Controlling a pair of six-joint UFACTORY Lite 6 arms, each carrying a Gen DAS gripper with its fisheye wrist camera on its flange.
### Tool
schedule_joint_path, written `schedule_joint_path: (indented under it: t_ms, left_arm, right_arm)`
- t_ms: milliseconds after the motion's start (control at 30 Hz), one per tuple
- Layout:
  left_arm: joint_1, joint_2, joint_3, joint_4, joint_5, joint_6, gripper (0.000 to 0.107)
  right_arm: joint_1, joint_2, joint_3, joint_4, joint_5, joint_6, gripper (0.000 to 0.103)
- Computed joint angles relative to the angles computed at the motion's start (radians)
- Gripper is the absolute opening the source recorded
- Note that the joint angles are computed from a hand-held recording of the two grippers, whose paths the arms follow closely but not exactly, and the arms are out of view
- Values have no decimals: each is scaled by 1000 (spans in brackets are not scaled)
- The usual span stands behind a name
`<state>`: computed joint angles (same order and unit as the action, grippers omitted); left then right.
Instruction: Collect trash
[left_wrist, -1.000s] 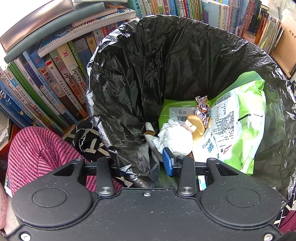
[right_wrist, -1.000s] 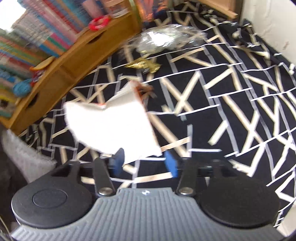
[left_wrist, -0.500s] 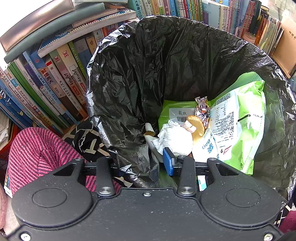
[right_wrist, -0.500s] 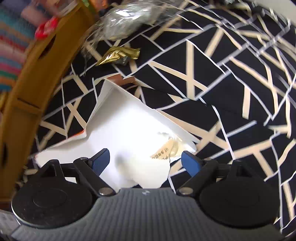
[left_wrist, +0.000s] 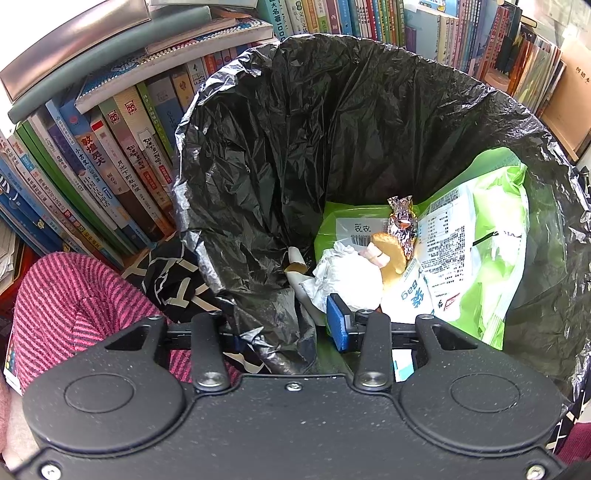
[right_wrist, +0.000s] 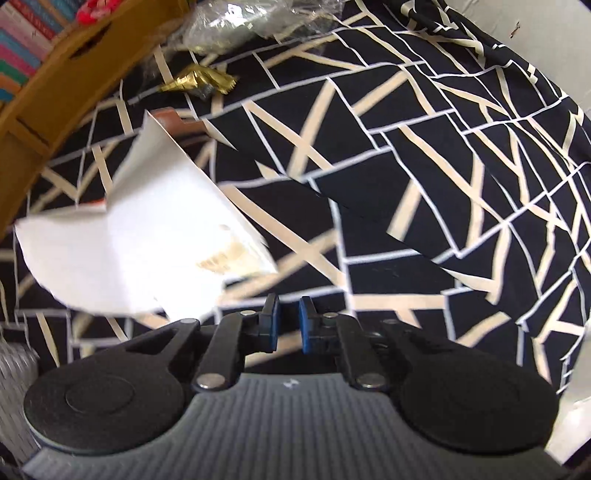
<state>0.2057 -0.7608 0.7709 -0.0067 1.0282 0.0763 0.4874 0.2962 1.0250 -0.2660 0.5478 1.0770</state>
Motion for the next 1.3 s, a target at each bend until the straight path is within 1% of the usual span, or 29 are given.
schedule_joint_path:
  t_ms: [33,67,100,167,200,233,267,300,333,367,433,467,500,533,600,667,733,767,800,867,933,967,1033,1067,1133,1200,1300]
  left_arm:
    - [0,0,0,0,-1,-1,40]
    - [0,0,-1,-1,-1,-1,40]
    - [2,0,-1,-2,-2,0,40]
    - [3,0,-1,-3,-3,1,40]
    - [4,0,-1,-3,-2,2,40]
    - [5,0,-2,-4,-3,3,40]
    - [5,0,-2,-4,-3,3,40]
    - [5,0,-2,-4,-3,3,40]
    - [5,-1,-1,-4,-2,4,40]
    - [5,-1,-1,-4,-2,4,40]
    - [6,-1,-2,-5,-2,4,40]
    - [8,-1,-1,-7,-2,6,40]
    - [9,-1,0,-8,-1,7,40]
    - [12,0,0,-11,-1,12,40]
    - [13,-1,-1,-12,-1,16,40]
    - [12,1,0,-12,-1,16,40]
    - [13,1,0,-15,-1,18,41]
    - [15,1,0,-18,-1,20,41]
    - [15,1,-1,-20,-2,21,41]
    - [16,-1,-2,-21,-4,20,41]
    - [16,-2,-4,-22,-5,19,41]
    - [17,-3,-4,-23,-5,19,41]
    - [21,-4,-4,-25,-4,23,41]
    - [21,-4,-4,-25,-4,23,41]
    - [18,-4,-4,-24,-5,19,41]
    - [19,-4,-4,-24,-5,20,41]
    - [17,-4,-4,-23,-6,17,41]
  right_arm:
    - [-10,-14,-16,26,-9,-22,35]
    - [-28,-33,-36,75,-29,-64,36]
    - [-51,-50,-54,146,-53,-121,37]
    - [-101,-74,-75,342,-88,-273,40]
    - [-119,-77,-76,428,-100,-334,49]
    - [-131,-73,-66,496,-108,-379,61]
    - [-138,-65,-51,534,-113,-395,66]
    - [-138,-48,-25,532,-113,-370,73]
    - [-133,-17,20,499,-98,-313,76]
    - [-127,16,65,464,-76,-261,77]
    - [-93,115,184,361,-15,-116,82]
    - [-76,161,237,309,12,-48,83]
    - [-58,221,296,253,34,14,86]
    - [-33,267,345,175,44,88,94]
    - [19,345,438,76,91,176,102]
    - [75,414,521,-20,155,245,103]
    - [104,415,517,-80,151,301,102]
    - [102,405,502,-77,139,288,102]
    - [97,391,484,-66,126,259,99]
    - [89,349,436,-55,110,212,90]
    - [75,275,347,-56,79,178,70]
    - [69,250,315,-55,65,165,65]
    - [49,187,232,-42,23,136,47]
    - [41,160,201,-35,13,124,42]
    - [30,122,154,-10,0,104,22]
    - [22,87,118,18,5,76,13]
    - [4,37,44,39,-23,40,11]
